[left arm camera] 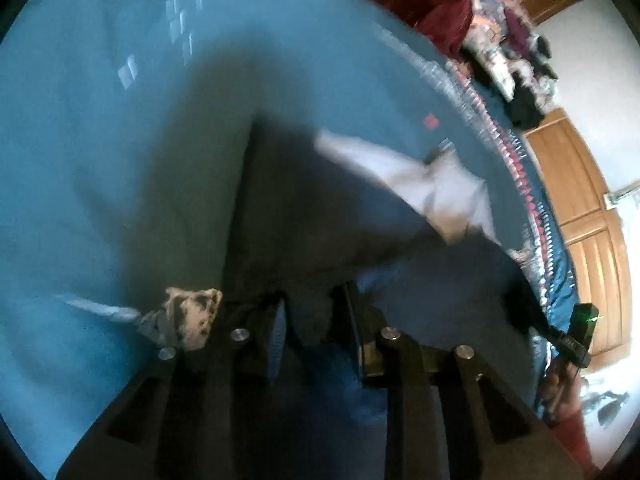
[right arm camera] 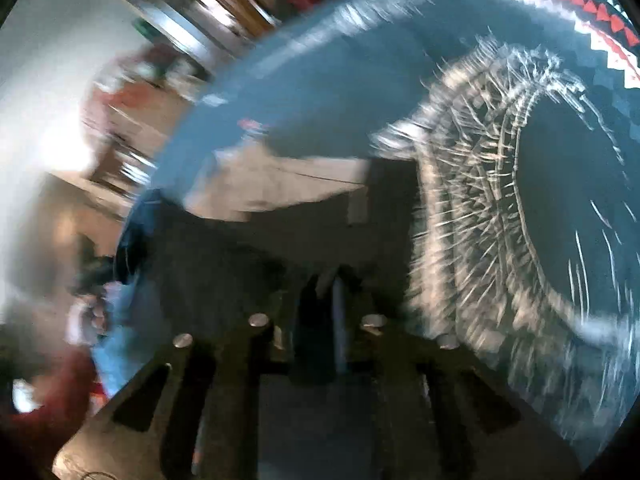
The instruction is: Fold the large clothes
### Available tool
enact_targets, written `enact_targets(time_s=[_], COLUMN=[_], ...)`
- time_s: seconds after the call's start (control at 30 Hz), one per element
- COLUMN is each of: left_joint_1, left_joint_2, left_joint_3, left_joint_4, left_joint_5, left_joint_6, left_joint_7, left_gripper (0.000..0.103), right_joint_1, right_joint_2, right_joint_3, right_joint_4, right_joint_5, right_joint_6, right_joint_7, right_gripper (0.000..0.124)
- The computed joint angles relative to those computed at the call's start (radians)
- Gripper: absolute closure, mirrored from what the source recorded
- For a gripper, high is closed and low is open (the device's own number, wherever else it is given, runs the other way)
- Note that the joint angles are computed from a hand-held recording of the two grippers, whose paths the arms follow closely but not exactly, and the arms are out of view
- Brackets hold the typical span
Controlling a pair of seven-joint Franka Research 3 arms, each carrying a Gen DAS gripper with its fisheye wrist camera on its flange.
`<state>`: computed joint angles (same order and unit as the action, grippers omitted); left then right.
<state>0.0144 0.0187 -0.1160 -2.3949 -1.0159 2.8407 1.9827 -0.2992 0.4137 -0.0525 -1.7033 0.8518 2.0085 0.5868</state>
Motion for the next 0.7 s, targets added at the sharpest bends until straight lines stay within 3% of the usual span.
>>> enact_targets(time_s=[0.1, 0.13, 0.17, 0.2, 0.23, 0.27, 0.33, 0.47, 0.53, 0.57, 0.63, 0.67, 0.7], left_joint_1=[0.009, 0.011, 0.007, 0.002, -0.008, -0.018, -0.037, -0.065, -0.091, -0.111, -0.149, -0.16, -0.164], left_joint_2=[-0.024, -0.061, -0.08, -0.106, -0.129, -0.147, -0.17, -0.179, -0.168, -0.159, -0.164, -0.17, -0.176], left_joint_3=[0.003, 0.014, 0.022, 0.024, 0.015, 0.013, 0.006, 0.002, 0.019, 0.032, 0.054, 0.053, 0.047], left_joint_4=[0.006, -0.003, -0.009, -0.021, -0.033, -0.042, -0.06, -0.099, -0.096, -0.091, -0.104, -0.119, -0.136], left_joint_5=[-0.228, -0.379, -0.46, -0.495, -0.491, -0.507, -0.478, -0.244, -0.214, -0.23, -0.271, -0.266, -0.228], left_joint_6=[-0.017, -0.031, -0.031, 0.007, 0.094, 0.158, 0.262, 0.277, 0.254, 0.246, 0.244, 0.247, 0.254], left_joint_7=[0.153, 0.282, 0.354, 0.385, 0.382, 0.406, 0.389, 0.223, 0.215, 0.225, 0.245, 0.234, 0.196], left_gripper=[0.072, 0.07, 0.065, 0.056, 0.051, 0.047, 0.047, 0.047, 0.047, 0.047, 0.047, 0.047, 0.047], right_joint_1=[-0.003, -0.018, -0.028, -0.032, -0.031, -0.025, -0.013, -0.011, 0.032, 0.048, 0.058, 0.061, 0.053], right_joint_2=[0.02, 0.01, 0.005, -0.002, -0.008, -0.018, -0.026, -0.033, -0.021, -0.01, 0.015, 0.029, 0.034], right_joint_3=[0.008, 0.013, 0.015, 0.015, 0.013, 0.011, 0.008, 0.013, 0.01, 0.009, 0.014, 0.017, 0.023], right_joint_4=[0.001, -0.011, -0.018, -0.03, -0.038, -0.056, -0.069, -0.073, -0.08, -0.079, -0.063, -0.05, -0.044], right_joint_5=[0.011, 0.041, 0.063, 0.082, 0.092, 0.097, 0.097, 0.142, 0.093, 0.067, 0.038, 0.027, 0.036], right_joint_6=[0.021, 0.013, 0.007, 0.013, 0.025, 0.049, 0.086, 0.105, 0.188, 0.223, 0.247, 0.256, 0.261], right_joint_7=[-0.029, -0.055, -0.076, -0.096, -0.107, -0.127, -0.145, -0.178, -0.173, -0.165, -0.143, -0.129, -0.125], right_gripper=[0.103, 0.102, 0.1, 0.09, 0.079, 0.06, 0.058, 0.058, 0.058, 0.06, 0.078, 0.102, 0.115])
